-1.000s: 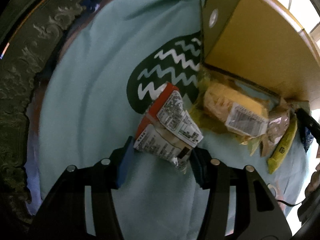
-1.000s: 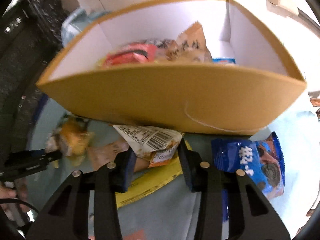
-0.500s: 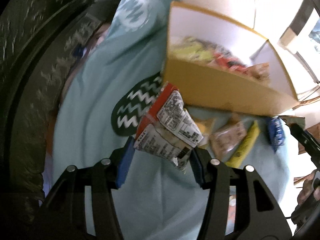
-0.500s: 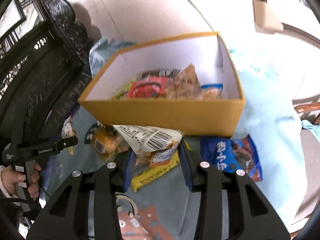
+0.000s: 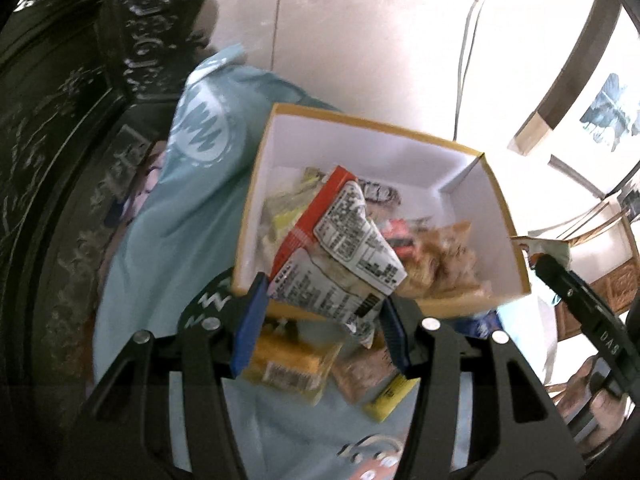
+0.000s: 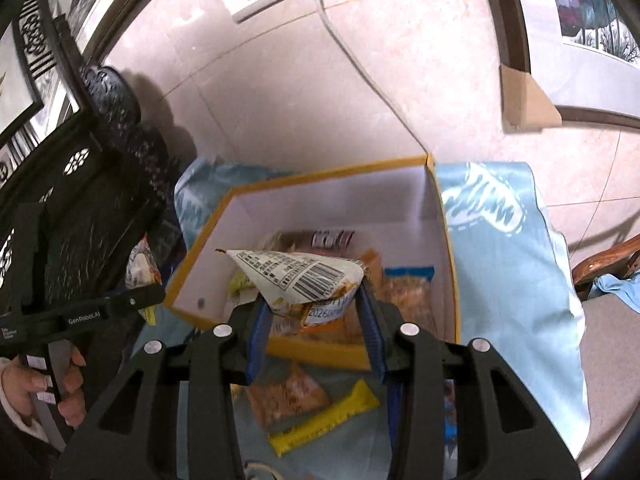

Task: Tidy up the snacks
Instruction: 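Carry both snacks into the yellow box and release them, then move both tools back toward the remaining snacks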

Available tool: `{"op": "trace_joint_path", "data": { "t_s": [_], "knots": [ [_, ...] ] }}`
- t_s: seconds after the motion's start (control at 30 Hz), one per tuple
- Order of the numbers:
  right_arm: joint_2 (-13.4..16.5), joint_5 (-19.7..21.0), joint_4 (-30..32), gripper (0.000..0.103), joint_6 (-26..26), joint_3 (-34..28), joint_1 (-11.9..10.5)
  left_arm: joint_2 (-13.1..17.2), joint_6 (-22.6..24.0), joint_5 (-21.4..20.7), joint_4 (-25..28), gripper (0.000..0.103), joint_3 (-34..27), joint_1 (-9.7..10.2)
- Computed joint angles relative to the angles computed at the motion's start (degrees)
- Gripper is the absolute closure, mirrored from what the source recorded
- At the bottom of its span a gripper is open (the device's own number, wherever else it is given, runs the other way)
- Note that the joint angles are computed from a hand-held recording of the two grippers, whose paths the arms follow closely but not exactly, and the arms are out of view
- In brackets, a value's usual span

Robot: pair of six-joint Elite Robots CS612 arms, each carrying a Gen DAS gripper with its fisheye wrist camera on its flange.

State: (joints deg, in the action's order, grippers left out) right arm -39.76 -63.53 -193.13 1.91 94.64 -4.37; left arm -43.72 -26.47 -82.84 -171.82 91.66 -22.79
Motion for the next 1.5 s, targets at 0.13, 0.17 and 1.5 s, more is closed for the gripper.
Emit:
{"op": "trace_joint_path", "data": {
  "t_s": [0.13, 0.17, 1.5],
  "knots": [
    [0.8, -1.1, 0.5, 0.062, 0.9, -1.9, 0.4, 1.6, -0.2, -1.1, 2.0, 0.049, -3.3, 0.36],
    [0.9, -1.2, 0.6, 0.062, 0.9, -2.2, 0.5, 2.0, -0.4, -1.3, 2.5, 0.049, -4.0, 0.46],
    [4.1, -8.9, 11.9, 0.035, -9.5, 0.5, 4.8, 3.4, -7.2, 1.6, 14.5, 0.002, 1.2, 0.66]
  ]
}}
